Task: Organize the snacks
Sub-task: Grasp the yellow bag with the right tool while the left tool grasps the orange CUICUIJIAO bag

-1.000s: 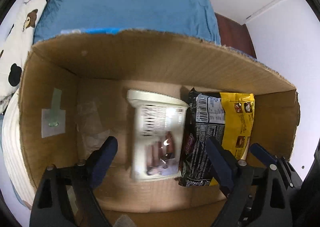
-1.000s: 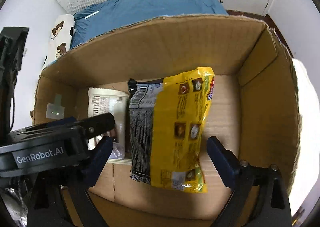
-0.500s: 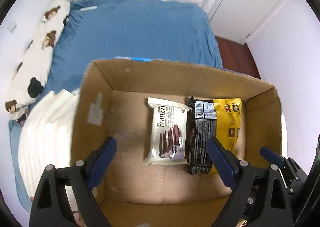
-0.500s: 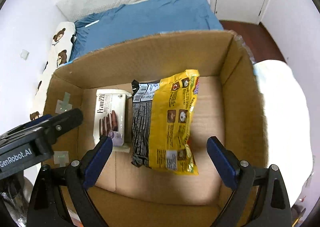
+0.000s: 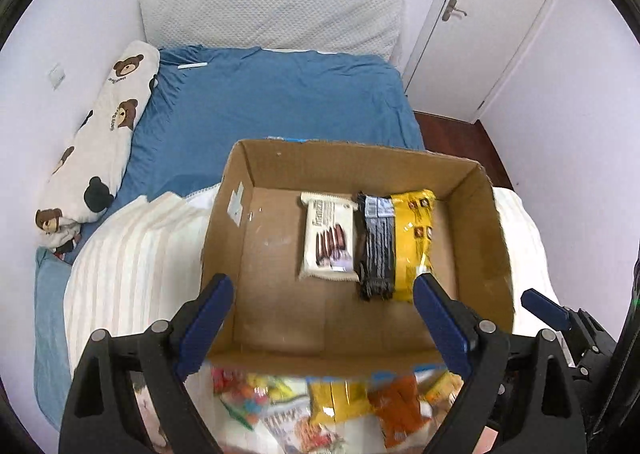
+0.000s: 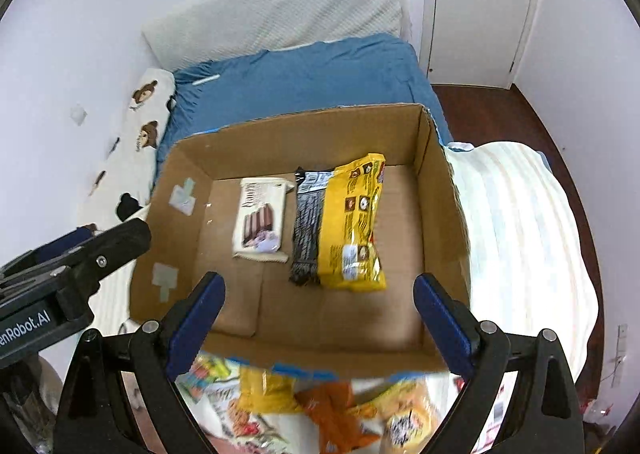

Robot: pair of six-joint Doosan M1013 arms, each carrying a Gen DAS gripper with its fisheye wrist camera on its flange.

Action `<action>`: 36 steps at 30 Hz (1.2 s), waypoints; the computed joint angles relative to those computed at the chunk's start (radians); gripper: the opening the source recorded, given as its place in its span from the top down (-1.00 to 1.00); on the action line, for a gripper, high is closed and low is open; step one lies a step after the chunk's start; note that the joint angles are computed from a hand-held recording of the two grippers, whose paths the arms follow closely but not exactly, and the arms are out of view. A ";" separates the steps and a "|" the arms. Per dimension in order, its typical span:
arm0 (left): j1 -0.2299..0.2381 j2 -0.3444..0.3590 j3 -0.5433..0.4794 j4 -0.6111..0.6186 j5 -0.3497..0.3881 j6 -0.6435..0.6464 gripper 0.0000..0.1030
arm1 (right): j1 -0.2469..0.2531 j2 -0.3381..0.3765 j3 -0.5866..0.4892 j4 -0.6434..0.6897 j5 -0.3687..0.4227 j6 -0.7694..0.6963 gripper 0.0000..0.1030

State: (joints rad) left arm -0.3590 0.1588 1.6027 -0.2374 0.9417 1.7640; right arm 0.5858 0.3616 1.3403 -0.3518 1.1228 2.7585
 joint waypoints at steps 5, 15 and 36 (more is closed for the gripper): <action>0.016 -0.064 0.052 -0.028 0.006 0.020 -0.79 | 0.044 -0.034 0.020 -0.023 0.007 0.047 -0.89; 0.080 -0.144 0.181 -0.051 0.066 0.006 -0.79 | 0.108 -0.093 0.134 0.072 -0.047 0.133 -0.89; 0.174 -0.073 0.394 0.082 0.115 0.018 -0.79 | 0.105 -0.006 0.220 0.405 -0.217 0.002 -0.89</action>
State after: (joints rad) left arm -0.1855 0.0862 1.9965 -0.1553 1.0563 1.7824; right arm 0.6910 0.3554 1.5603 0.0535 0.9055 2.7605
